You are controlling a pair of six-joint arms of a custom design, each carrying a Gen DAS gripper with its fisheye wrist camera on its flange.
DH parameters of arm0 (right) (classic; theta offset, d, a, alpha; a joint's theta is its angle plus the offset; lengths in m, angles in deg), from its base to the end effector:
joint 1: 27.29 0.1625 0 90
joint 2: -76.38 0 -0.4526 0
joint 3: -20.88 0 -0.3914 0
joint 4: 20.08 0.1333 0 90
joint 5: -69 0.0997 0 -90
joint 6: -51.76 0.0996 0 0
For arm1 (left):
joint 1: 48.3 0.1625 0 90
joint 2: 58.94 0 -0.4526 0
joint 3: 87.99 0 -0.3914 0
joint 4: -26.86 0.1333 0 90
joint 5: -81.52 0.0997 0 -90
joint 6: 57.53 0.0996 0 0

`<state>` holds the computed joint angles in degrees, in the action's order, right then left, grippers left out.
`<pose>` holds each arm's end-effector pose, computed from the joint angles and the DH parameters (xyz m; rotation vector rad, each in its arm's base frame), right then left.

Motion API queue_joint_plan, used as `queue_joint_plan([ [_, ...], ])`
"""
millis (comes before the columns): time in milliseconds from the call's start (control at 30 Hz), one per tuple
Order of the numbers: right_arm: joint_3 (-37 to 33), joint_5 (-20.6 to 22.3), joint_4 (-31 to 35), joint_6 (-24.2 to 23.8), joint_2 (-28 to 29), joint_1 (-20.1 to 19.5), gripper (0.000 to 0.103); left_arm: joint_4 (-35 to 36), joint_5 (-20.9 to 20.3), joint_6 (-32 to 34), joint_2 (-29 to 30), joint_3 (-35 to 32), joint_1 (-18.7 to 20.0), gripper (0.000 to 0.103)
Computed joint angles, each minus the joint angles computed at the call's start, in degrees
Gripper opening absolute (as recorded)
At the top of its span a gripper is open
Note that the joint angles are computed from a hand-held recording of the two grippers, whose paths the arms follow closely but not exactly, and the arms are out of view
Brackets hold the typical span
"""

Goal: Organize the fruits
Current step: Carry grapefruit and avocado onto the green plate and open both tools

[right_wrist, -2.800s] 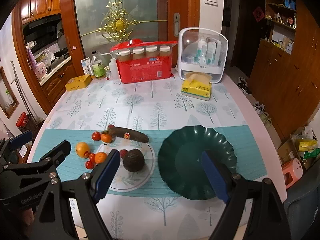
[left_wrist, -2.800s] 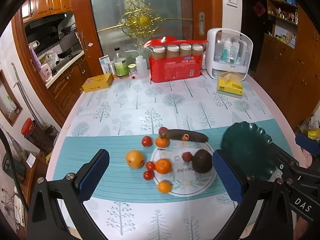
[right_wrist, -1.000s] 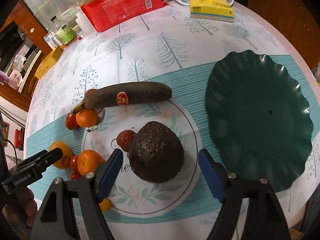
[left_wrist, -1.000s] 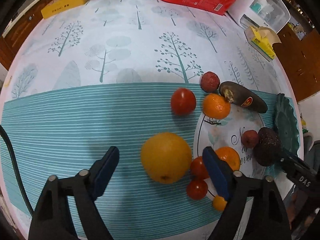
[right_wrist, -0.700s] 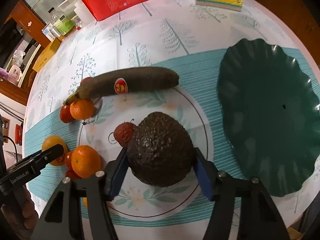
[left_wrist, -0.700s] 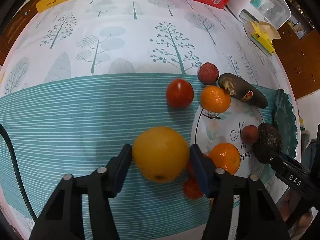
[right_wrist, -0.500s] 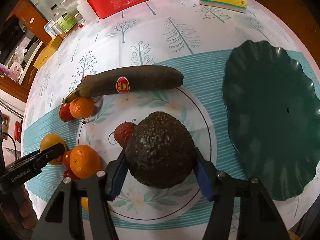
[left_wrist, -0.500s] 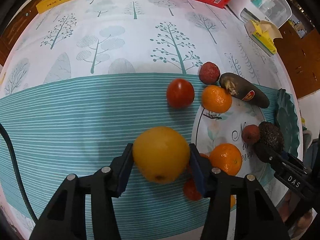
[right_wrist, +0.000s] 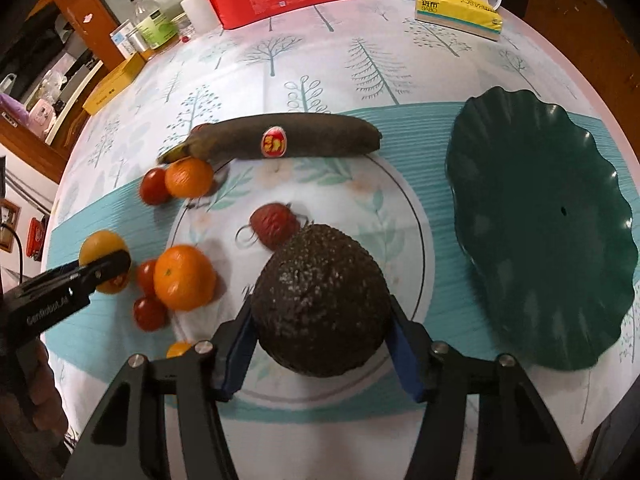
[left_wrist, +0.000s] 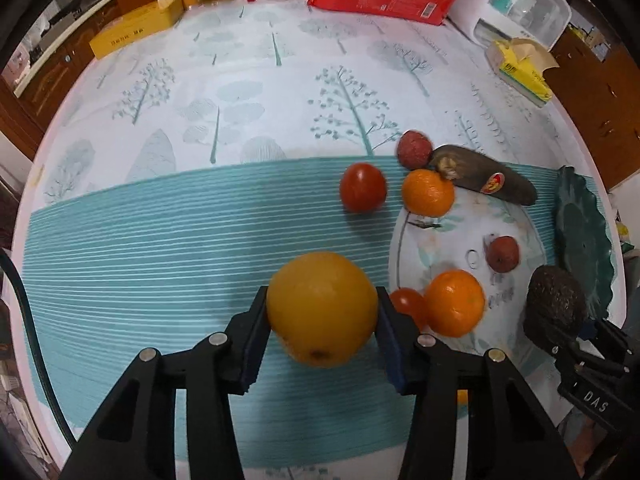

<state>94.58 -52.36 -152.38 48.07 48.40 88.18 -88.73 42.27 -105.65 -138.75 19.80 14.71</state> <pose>0.4036 -0.6578 0.0038 0.6736 -2.5036 0.0615 -0.0497 -0.5613 0.3572 -0.4060 2.3032 -0.6374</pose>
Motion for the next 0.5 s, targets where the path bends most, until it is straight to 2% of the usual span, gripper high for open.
queue_joint_plan([
  [100,1.28,0.67,0.26,-0.63,-1.62,0.29,0.06,2.17,2.02,-0.84,-0.37,-0.39,-2.67,0.047],
  [233,3.28,2.01,-0.81,-2.5,-4.66,0.6,0.06,2.79,2.78,-0.4,0.5,-2.21,-5.84,0.047],
  [333,4.32,2.32,-3.14,-3.98,-6.99,0.68,0.06,0.81,3.19,2.28,2.63,-4.36,-8.17,0.047],
  [500,4.43,2.49,-6.35,-6.11,-11.02,0.2,0.06,-4.77,1.63,8.89,8.22,-9.34,-11.18,0.047],
])
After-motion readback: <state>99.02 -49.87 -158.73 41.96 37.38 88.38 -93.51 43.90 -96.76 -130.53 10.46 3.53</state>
